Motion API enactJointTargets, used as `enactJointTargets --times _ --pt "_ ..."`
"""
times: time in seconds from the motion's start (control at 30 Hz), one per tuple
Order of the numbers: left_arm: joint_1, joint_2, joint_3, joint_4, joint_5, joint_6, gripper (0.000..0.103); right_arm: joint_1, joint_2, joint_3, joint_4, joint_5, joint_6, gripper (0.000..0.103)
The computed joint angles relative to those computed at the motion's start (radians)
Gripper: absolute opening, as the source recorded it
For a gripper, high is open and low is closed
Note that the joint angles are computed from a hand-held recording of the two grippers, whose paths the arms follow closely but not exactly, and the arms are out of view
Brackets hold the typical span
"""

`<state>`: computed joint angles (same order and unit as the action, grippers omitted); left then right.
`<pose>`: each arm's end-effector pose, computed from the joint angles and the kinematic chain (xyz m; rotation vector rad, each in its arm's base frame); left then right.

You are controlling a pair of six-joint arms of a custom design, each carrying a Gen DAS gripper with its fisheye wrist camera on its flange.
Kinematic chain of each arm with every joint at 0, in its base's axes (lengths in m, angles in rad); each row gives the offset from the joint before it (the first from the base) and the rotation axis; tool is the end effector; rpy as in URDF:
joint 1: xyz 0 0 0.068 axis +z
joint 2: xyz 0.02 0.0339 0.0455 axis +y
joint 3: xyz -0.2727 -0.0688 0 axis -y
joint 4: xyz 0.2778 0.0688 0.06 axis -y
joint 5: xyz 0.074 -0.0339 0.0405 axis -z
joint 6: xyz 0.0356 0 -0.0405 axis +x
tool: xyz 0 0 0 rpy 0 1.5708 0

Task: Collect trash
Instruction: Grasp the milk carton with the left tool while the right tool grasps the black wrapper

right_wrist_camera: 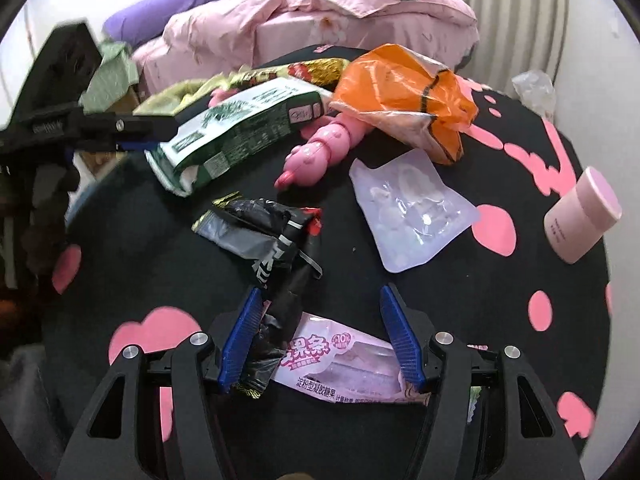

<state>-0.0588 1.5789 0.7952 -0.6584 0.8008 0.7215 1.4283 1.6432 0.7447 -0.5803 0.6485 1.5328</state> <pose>0.2720 -0.0416 0.1346 1.0517 2.3715 -0.9836 0.0595 0.2633 0.1036 0.1684 2.4822 0.0387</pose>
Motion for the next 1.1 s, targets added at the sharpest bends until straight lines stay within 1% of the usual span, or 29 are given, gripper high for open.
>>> enactJointTargets --times 0.03,0.1,0.13,0.17,0.27,0.3,0.33,0.37,0.43,0.47,0.5,0.57,0.63,0.67,0.73,0.8,0.87,0.93,1.03,1.1 --pt "0.002 -0.016 -0.007 0.005 -0.002 0.002 0.065 0.018 0.009 0.016 -0.031 0.026 0.033 0.058" --pt "0.008 -0.037 -0.012 0.027 -0.008 -0.022 0.065 0.074 0.011 0.047 -0.113 0.130 0.118 0.058" --pt "0.011 -0.042 -0.012 0.045 -0.012 -0.042 0.065 0.089 0.003 0.047 -0.118 0.164 0.127 0.058" --pt "0.012 -0.047 -0.012 0.061 -0.017 -0.060 0.065 0.087 -0.004 0.043 -0.106 0.175 0.114 0.058" --pt "0.016 -0.063 -0.020 0.108 -0.037 -0.103 0.066 0.036 -0.010 0.028 -0.067 0.157 0.075 0.058" --pt "0.015 -0.072 -0.027 0.119 -0.044 -0.108 0.066 0.015 -0.018 0.015 -0.042 0.152 0.055 0.054" --pt "0.015 -0.075 -0.028 0.124 -0.049 -0.108 0.066 -0.011 -0.034 -0.018 0.013 0.139 0.033 0.051" --pt "0.012 -0.086 -0.038 0.137 -0.061 -0.108 0.066 -0.032 -0.051 -0.048 0.065 0.123 0.013 0.050" --pt "0.005 -0.102 -0.056 0.162 -0.084 -0.108 0.066 -0.065 -0.080 -0.101 0.155 0.083 -0.025 0.043" --pt "-0.001 -0.108 -0.063 0.173 -0.099 -0.106 0.066 -0.061 -0.077 -0.103 0.161 0.075 -0.021 0.040" --pt "-0.006 -0.110 -0.068 0.183 -0.109 -0.108 0.066 -0.066 -0.076 -0.108 0.171 0.064 -0.028 0.034" --pt "-0.009 -0.107 -0.070 0.191 -0.113 -0.111 0.066 -0.046 -0.059 -0.097 0.156 0.072 -0.007 0.031" --pt "-0.017 -0.105 -0.071 0.197 -0.113 -0.118 0.066 -0.011 -0.061 -0.086 0.101 0.102 0.055 0.025" --pt "-0.025 -0.106 -0.074 0.205 -0.116 -0.125 0.066 -0.005 -0.060 -0.083 0.083 0.114 0.075 0.025" --pt "-0.042 -0.113 -0.080 0.221 -0.123 -0.141 0.066 0.036 -0.061 -0.056 -0.028 0.165 0.184 0.024" --pt "-0.062 -0.121 -0.084 0.235 -0.133 -0.159 0.066 0.062 -0.067 -0.046 -0.101 0.195 0.260 0.024" --pt "-0.094 -0.137 -0.091 0.255 -0.155 -0.179 0.066 0.093 -0.056 -0.025 -0.189 0.222 0.359 0.024" --pt "-0.129 -0.155 -0.098 0.279 -0.184 -0.202 0.066 0.122 -0.040 -0.014 -0.249 0.235 0.450 0.024" --pt "-0.185 -0.166 -0.093 0.300 -0.221 -0.224 0.066 0.143 -0.038 -0.033 -0.250 0.230 0.515 0.024" --pt "-0.231 -0.167 -0.087 0.315 -0.255 -0.238 0.066 0.153 -0.037 -0.043 -0.246 0.219 0.537 0.024"
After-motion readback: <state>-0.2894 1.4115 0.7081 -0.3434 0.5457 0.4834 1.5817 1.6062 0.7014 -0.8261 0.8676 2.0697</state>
